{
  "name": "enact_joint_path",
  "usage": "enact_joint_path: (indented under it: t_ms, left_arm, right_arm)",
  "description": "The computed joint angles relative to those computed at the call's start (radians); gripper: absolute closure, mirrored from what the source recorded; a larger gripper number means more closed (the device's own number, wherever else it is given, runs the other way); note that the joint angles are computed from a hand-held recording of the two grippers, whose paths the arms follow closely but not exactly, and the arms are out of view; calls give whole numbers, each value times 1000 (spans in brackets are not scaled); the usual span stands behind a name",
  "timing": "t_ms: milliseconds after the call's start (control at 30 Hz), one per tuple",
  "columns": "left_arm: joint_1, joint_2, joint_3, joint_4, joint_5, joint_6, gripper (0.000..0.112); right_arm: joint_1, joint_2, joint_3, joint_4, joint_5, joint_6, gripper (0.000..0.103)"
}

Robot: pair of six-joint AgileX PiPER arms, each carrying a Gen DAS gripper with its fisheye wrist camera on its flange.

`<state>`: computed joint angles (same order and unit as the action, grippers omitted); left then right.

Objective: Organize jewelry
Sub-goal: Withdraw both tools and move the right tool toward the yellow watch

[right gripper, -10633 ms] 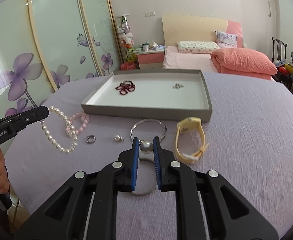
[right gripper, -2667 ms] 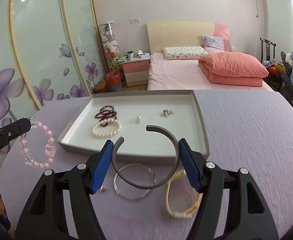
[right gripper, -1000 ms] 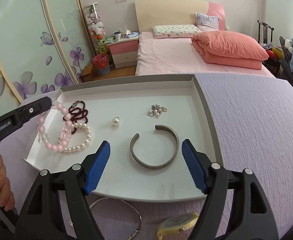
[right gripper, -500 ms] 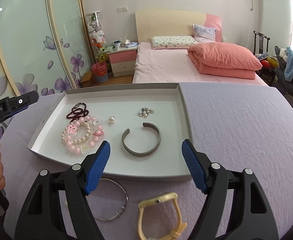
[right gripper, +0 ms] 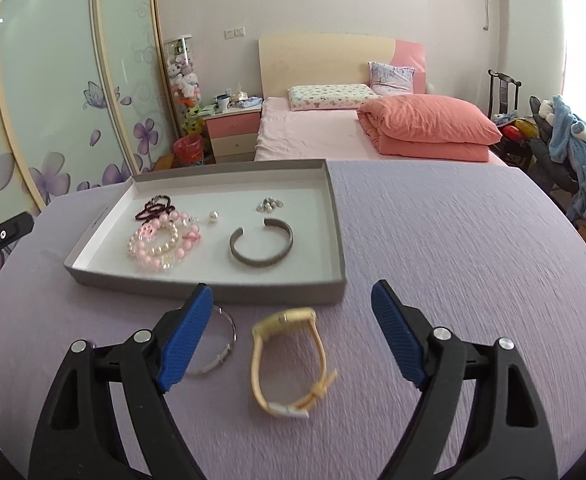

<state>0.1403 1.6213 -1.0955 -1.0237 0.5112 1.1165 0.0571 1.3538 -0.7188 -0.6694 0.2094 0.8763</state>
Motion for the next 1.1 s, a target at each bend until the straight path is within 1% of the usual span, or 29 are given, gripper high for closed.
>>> enact_joint_path:
  t_ms: [67, 133, 233, 267, 367, 467, 600, 700, 733, 900, 1100]
  left_arm:
    - [25, -27, 50, -25, 19, 41, 26]
    - [39, -54, 96, -20, 25, 51, 25]
    - [58, -91, 160, -26, 36, 82, 23]
    - [64, -102, 185, -54, 35, 121, 21]
    - [76, -125, 256, -168, 21, 266, 19]
    - [78, -111, 280, -206, 5, 315, 19]
    - [67, -119, 304, -246, -12, 365, 19]
    - [76, -120, 313, -286, -2, 408, 18]
    - [76, -118, 312, -288, 0, 409, 17]
    - [70, -110, 317, -300, 0, 429, 17]
    - [58, -99, 324, -317, -9, 456, 17]
  right_arm:
    - [10, -16, 31, -61, 1, 70, 18]
    - [23, -25, 60, -134, 3, 154, 17]
    - [25, -24, 88, -155, -4, 183, 17]
    - [26, -22, 96, -165, -8, 194, 16]
    - [30, 1, 104, -214, -8, 253, 16]
    - [27, 15, 110, -225, -15, 272, 16]
    - [22, 47, 93, -175, -13, 220, 16]
    - [21, 66, 81, -154, -8, 199, 16]
    - [19, 75, 73, -136, -7, 178, 15]
    - [23, 110, 46, -166, 8, 196, 13]
    - [18, 147, 12, -97, 22, 117, 13]
